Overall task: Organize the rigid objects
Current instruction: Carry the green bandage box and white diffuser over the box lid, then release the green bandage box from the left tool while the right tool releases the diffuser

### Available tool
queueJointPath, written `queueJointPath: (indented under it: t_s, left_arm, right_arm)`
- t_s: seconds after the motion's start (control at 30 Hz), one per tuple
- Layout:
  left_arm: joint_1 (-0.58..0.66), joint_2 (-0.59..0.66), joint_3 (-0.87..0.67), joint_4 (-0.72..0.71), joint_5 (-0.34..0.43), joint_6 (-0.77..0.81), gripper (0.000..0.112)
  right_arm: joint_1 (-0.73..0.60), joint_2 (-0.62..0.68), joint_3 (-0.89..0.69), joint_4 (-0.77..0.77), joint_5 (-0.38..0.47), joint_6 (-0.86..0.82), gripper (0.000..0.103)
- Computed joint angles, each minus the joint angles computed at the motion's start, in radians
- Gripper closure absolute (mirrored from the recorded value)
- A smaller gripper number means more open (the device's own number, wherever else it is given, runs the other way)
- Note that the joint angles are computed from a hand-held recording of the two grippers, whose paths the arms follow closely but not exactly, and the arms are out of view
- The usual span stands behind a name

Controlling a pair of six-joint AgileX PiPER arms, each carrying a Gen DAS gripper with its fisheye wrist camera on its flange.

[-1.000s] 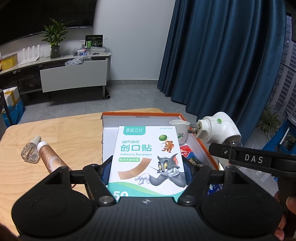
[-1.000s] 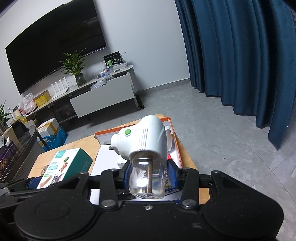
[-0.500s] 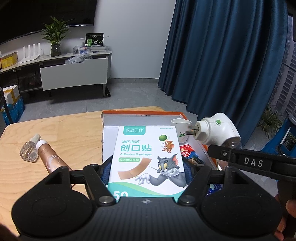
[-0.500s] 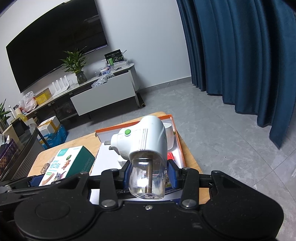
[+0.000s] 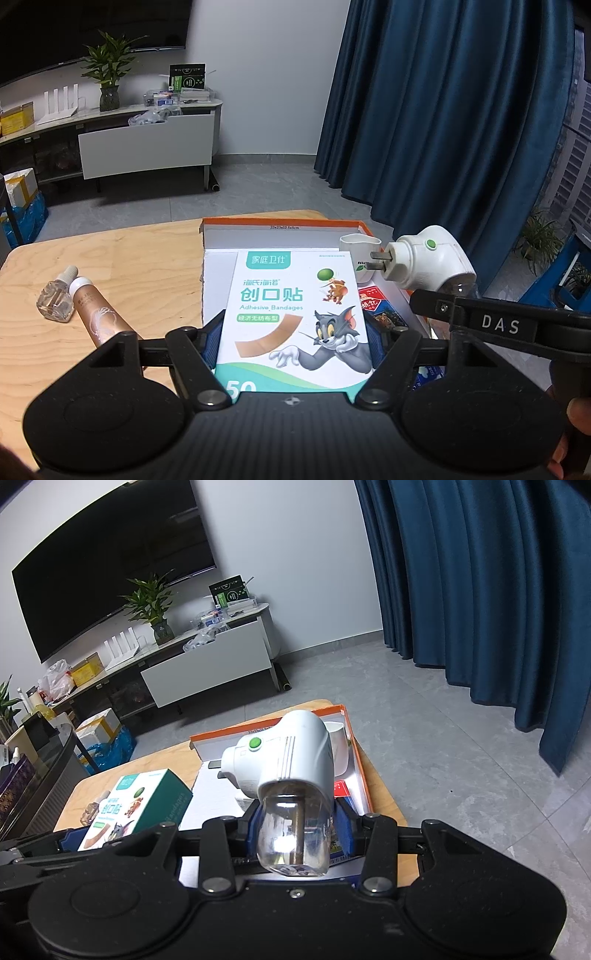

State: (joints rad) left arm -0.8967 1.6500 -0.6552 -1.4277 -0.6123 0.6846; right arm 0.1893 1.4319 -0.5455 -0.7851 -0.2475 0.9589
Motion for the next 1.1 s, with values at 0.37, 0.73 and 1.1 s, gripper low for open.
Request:
queueJointPath:
  t_s: [0.37,0.73,1.1]
  left_arm:
    - [0.029,0.009,-0.008,0.005,0.031,0.002,0.041]
    - [0.065,0.042,-0.041,0.011,0.074,0.025,0.041]
    - [0.104,0.101,-0.085,0.084,0.130,0.003,0.041]
  right_arm:
    - [0.018,0.066,-0.036,0.056,0.027,-0.047,0.053]
    - [0.026,0.185,-0.105,0.307,0.018,-0.297,0.045]
    - [-0.005,0.090,-0.028,0.597,-0.048,-0.609,0.033]
